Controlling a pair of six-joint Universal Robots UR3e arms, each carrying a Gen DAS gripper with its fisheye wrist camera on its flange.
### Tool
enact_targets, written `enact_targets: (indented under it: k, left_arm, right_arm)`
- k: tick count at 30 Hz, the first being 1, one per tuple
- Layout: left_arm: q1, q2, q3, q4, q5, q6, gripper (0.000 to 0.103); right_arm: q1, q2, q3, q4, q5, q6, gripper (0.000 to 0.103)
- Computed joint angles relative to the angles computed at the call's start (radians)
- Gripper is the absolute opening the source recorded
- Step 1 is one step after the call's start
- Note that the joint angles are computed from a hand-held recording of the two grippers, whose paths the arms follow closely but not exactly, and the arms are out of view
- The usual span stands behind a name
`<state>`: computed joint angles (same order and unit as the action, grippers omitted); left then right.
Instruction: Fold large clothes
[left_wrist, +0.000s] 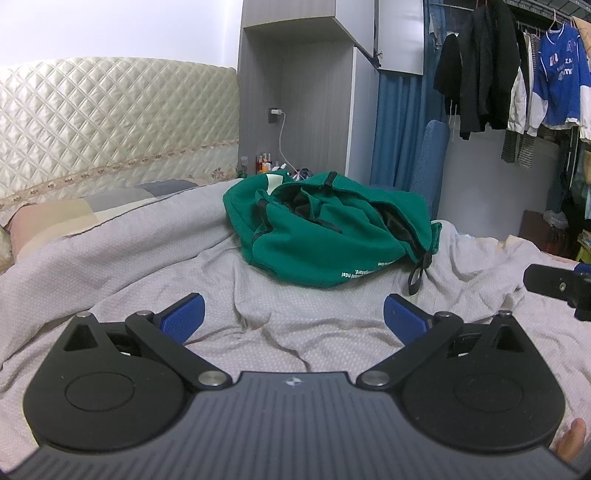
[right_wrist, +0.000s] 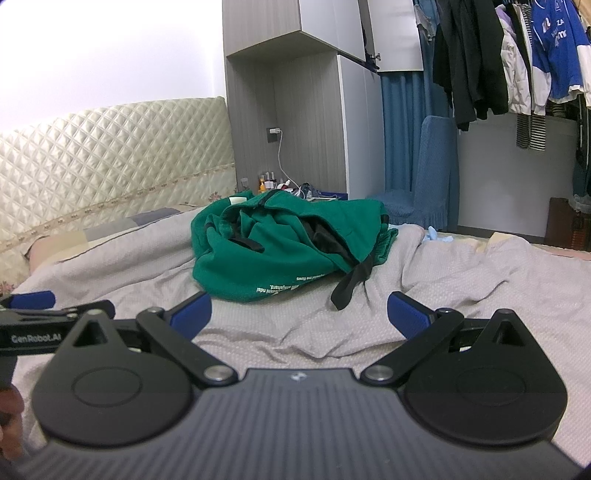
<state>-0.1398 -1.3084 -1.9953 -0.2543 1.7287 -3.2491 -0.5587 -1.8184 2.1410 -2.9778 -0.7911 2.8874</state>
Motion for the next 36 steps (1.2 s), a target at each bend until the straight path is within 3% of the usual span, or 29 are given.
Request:
enact_targets:
  k: [15, 22, 27, 29, 36]
  left_arm:
    - [0.013, -0.013, -0.040, 0.067, -0.022, 0.029, 0.103]
    - [0.048, -0.026, -0.020, 0.074, -0.101, 0.063, 0.103]
    - [0.094, -0.123, 0.141, -0.027, -0.194, 0.089, 0.103]
    - [0.109, -0.184, 0.231, -0.062, -0.224, 0.104, 0.103]
    - [0.125, -0.522, 0.704, -0.203, -0.243, 0.178, 0.103]
  right_arm:
    - [0.044, -0.018, -0.025, 0.008, -0.090, 0.023, 0.103]
    - [0.037, -0.045, -0.073, 0.082, -0.104, 0.072, 0.103]
    - [0.049, 0.071, -0.252, 0.208, -0.064, 0.117, 0.103]
    - [0.086, 0.150, -0.346, 0.228, -0.101, 0.118, 0.103]
    - [0.184, 0.482, -0.771, 0.370, -0.164, 0.118, 0.098]
